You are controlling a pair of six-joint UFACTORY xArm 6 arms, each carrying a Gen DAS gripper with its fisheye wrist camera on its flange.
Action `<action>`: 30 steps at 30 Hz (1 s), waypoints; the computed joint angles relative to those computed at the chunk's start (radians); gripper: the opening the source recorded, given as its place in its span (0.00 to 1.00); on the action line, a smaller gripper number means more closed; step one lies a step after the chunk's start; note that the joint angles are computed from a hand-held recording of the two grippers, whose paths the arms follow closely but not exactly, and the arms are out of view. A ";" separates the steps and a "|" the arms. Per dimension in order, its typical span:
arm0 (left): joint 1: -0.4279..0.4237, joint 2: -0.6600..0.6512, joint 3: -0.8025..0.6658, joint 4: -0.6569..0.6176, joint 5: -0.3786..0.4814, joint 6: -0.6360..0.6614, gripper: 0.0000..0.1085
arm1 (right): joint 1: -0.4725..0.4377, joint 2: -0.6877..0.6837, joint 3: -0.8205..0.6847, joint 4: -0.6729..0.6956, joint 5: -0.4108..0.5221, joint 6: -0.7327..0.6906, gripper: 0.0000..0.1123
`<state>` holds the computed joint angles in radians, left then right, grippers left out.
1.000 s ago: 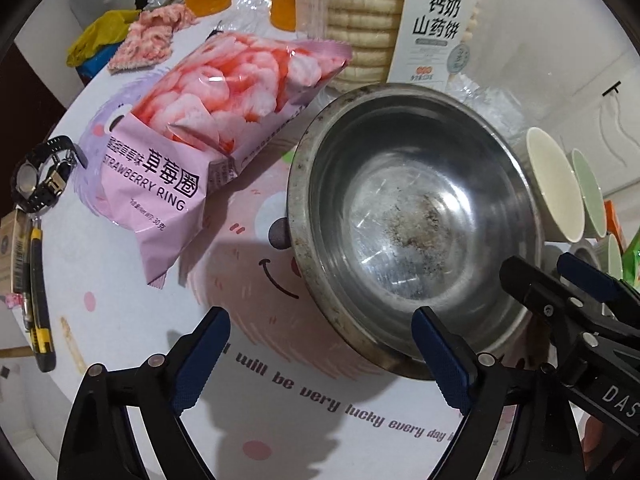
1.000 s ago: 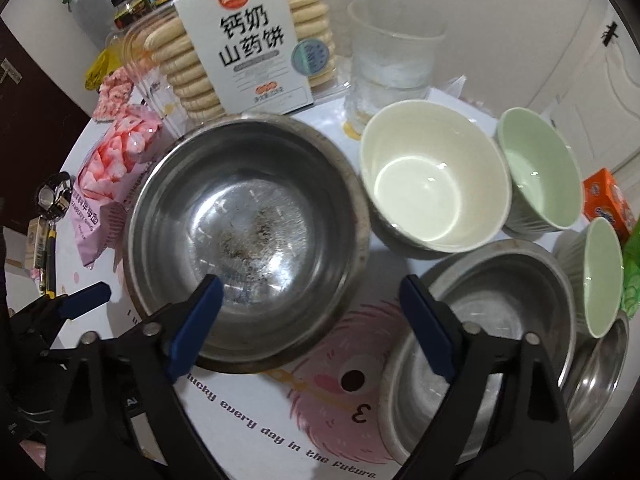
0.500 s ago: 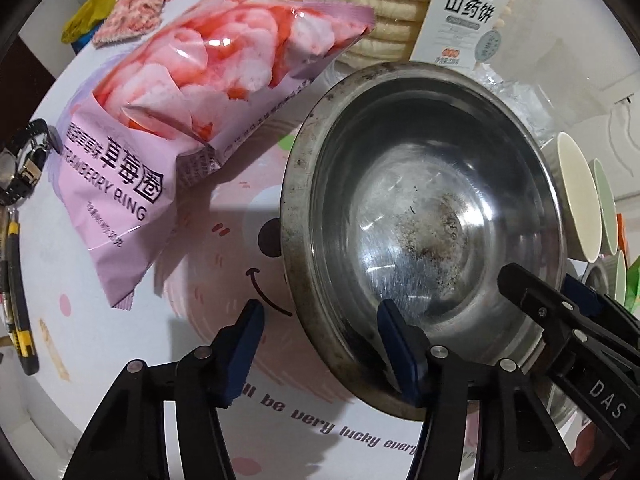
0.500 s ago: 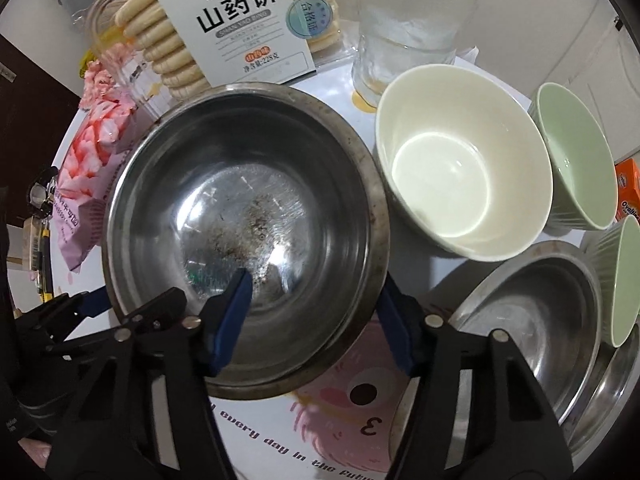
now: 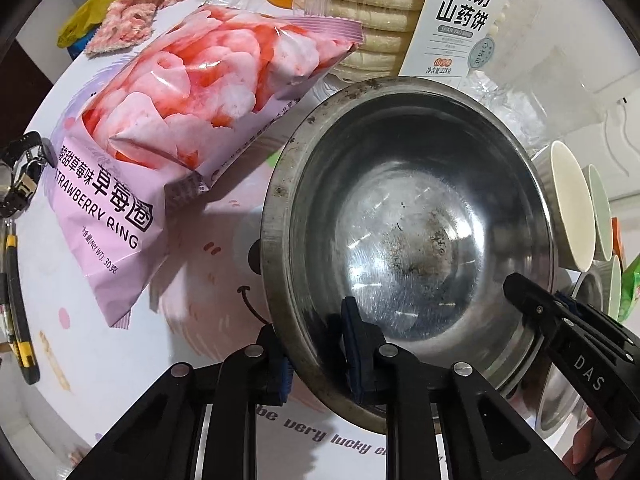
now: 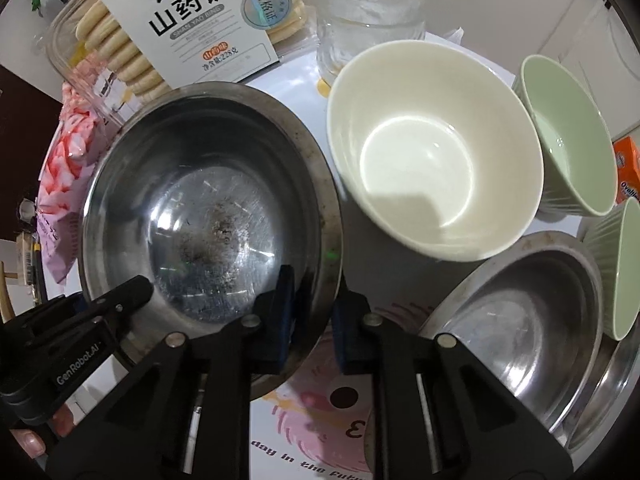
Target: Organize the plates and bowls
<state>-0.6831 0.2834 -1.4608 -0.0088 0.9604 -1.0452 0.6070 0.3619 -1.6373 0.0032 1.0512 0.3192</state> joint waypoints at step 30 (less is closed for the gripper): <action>-0.232 -0.294 0.216 0.173 0.084 -0.137 0.17 | 0.156 -0.565 0.613 -0.080 -0.153 0.278 0.18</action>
<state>-0.9147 -0.0102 -1.2450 0.1638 1.0442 -1.1819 0.7631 -0.2026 -1.0242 -0.0770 0.8980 0.5969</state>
